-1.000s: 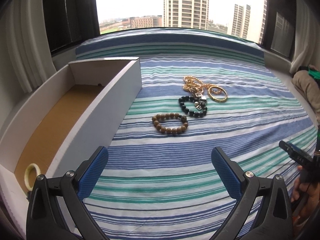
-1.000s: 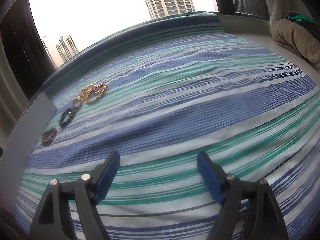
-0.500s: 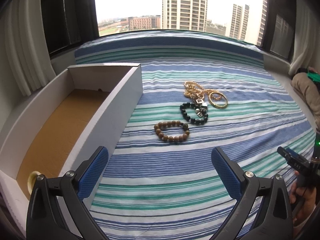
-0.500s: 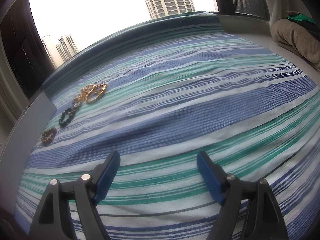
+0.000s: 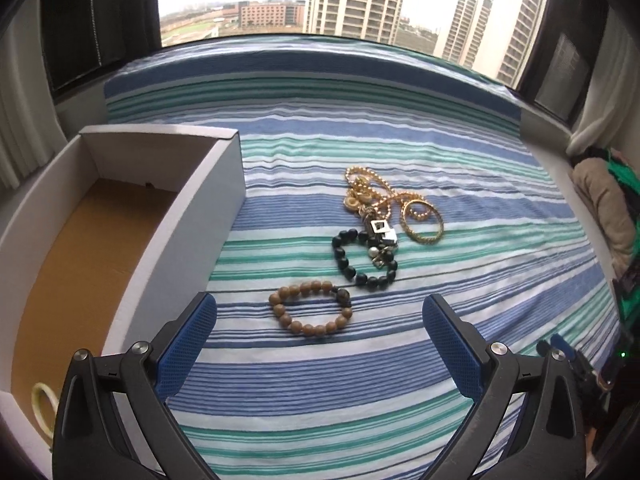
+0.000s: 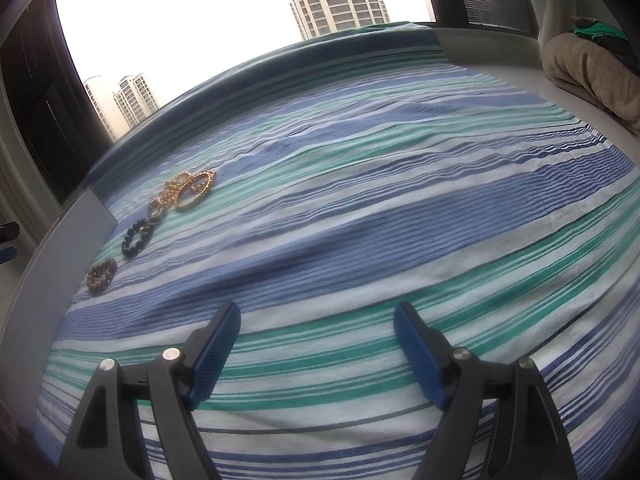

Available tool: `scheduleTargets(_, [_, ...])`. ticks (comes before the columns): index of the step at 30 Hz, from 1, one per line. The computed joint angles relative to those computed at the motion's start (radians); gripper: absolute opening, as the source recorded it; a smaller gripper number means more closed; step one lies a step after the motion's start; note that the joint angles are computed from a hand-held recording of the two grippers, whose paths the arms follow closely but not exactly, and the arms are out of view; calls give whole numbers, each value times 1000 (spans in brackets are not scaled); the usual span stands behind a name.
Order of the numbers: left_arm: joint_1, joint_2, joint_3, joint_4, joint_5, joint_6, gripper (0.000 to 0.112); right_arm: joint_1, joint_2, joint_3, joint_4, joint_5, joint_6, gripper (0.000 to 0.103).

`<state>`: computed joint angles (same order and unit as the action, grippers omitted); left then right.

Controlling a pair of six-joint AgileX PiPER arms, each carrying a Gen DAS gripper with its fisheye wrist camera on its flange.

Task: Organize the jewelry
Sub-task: 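Lower the left gripper onto the wooden bead bracelet and close on it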

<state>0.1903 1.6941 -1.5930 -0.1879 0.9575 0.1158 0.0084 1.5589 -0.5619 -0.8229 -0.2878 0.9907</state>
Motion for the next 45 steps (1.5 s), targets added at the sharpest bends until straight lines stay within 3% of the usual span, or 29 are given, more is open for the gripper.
scheduleTargets(7, [-78, 231, -71, 295, -27, -254, 102, 3, 2, -3, 3, 3, -3, 81])
scheduleTargets(13, [-75, 265, 0, 308, -78, -242, 100, 10, 7, -9, 16, 11, -14, 81])
scheduleTargets(14, [-67, 248, 28, 290, -117, -224, 97, 10, 7, -9, 16, 11, -14, 81])
scheduleTargets(16, [-41, 236, 42, 216, -134, -165, 81, 9, 7, -9, 16, 10, -15, 81])
scheduleTargets(20, [-29, 219, 35, 180, -120, -130, 12, 8, 7, -9, 14, 11, -14, 81])
scheduleTargets(21, [-28, 214, 35, 179, -111, -130, 10, 8, 7, -9, 14, 12, -15, 81])
scheduleTargets(25, [-9, 148, 96, 127, -124, -106, 9, 9, 8, -9, 20, 11, -20, 81])
scheduleTargets(29, [35, 24, 170, -20, -119, -12, 9, 12, 10, -10, 29, 12, -27, 81])
scheduleTargets(35, [125, -142, 184, -214, -34, 110, 9, 29, 16, -14, 88, 27, -80, 81])
scheduleTargets(40, [217, -219, 163, -338, 63, 178, 9, 48, 24, -21, 156, 43, -143, 81])
scheduleTargets(45, [280, -276, 194, -405, 98, 239, 9, 75, 31, -31, 267, 72, -247, 81])
